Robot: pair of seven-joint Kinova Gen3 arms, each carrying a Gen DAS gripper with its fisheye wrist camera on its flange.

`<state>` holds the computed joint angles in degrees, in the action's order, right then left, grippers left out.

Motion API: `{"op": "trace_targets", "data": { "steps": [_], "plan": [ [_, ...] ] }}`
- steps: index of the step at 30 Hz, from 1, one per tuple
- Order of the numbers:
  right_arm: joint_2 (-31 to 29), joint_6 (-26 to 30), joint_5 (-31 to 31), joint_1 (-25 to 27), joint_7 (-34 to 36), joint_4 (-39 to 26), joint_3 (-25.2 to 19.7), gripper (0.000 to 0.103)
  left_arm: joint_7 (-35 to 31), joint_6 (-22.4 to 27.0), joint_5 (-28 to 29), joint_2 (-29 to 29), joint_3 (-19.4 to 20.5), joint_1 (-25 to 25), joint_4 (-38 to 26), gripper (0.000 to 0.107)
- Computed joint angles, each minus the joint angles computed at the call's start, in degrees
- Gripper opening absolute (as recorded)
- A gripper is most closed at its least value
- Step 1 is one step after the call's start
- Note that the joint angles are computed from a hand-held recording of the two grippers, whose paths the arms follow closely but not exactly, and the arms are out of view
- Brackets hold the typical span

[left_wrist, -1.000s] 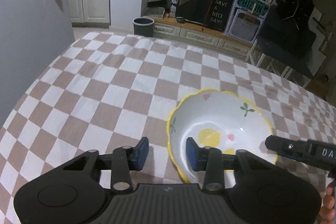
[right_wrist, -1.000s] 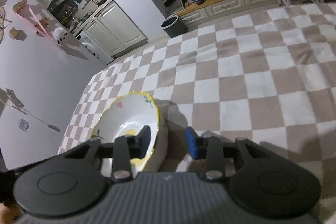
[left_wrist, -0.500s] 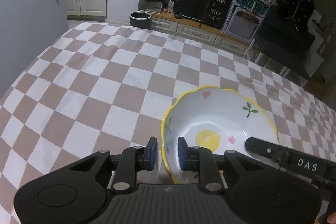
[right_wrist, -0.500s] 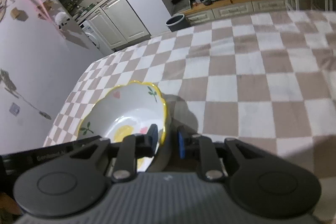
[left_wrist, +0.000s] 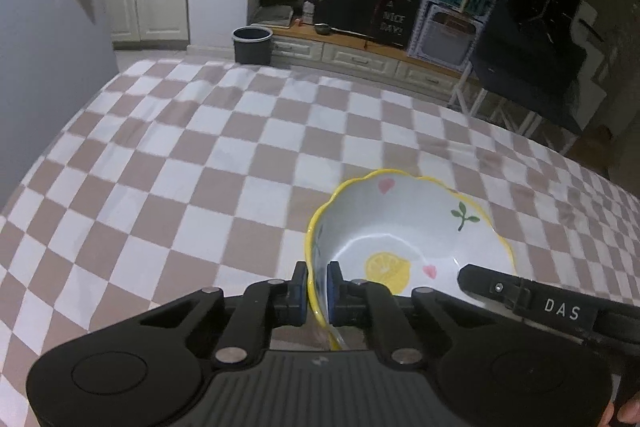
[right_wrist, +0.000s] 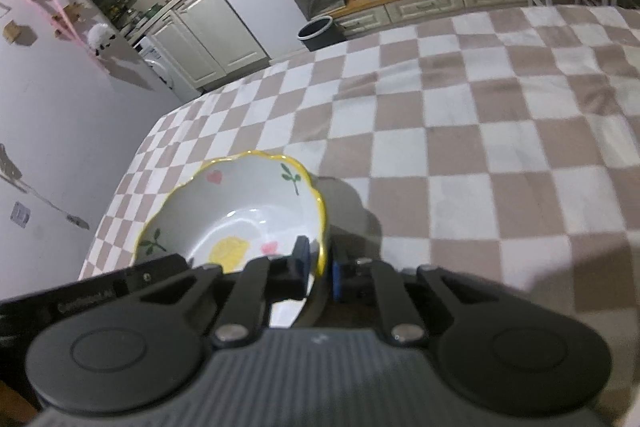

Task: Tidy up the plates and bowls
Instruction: 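Lift the lemon-print bowl with both grippers and carry it over the cream bowl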

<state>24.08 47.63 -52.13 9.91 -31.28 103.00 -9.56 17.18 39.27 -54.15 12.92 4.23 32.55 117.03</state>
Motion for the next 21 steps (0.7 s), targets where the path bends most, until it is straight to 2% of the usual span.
{"op": "trace_targets", "data": {
  "steps": [4, 8, 17, 21],
  "plan": [
    [-2.34, 2.2, -0.07, 2.09, 1.23, 0.35, 1.0, 0.011, -2.28, 4.91, 1.98, -0.41, 1.84, 2.02, -3.7, 0.009],
    [-5.84, 5.59, -1.52, 4.76, 3.03, 0.63, 3.14, 0.01, -1.47, 10.61, 1.52, -0.95, 3.7, 5.35, -7.47, 0.009],
    [-12.73, 15.01, -4.42, 9.91, 7.59, 0.36, 10.61, 0.009, 0.78, 22.06, 0.2, 0.48, 7.56, 13.19, -16.97, 0.009],
    [-14.81, 17.79, -4.61, 11.63, 7.9, 0.03, 13.35, 0.009, 0.39, 25.35, 1.22, 1.28, 8.12, 16.19, -20.77, 0.009]
  ]
}}
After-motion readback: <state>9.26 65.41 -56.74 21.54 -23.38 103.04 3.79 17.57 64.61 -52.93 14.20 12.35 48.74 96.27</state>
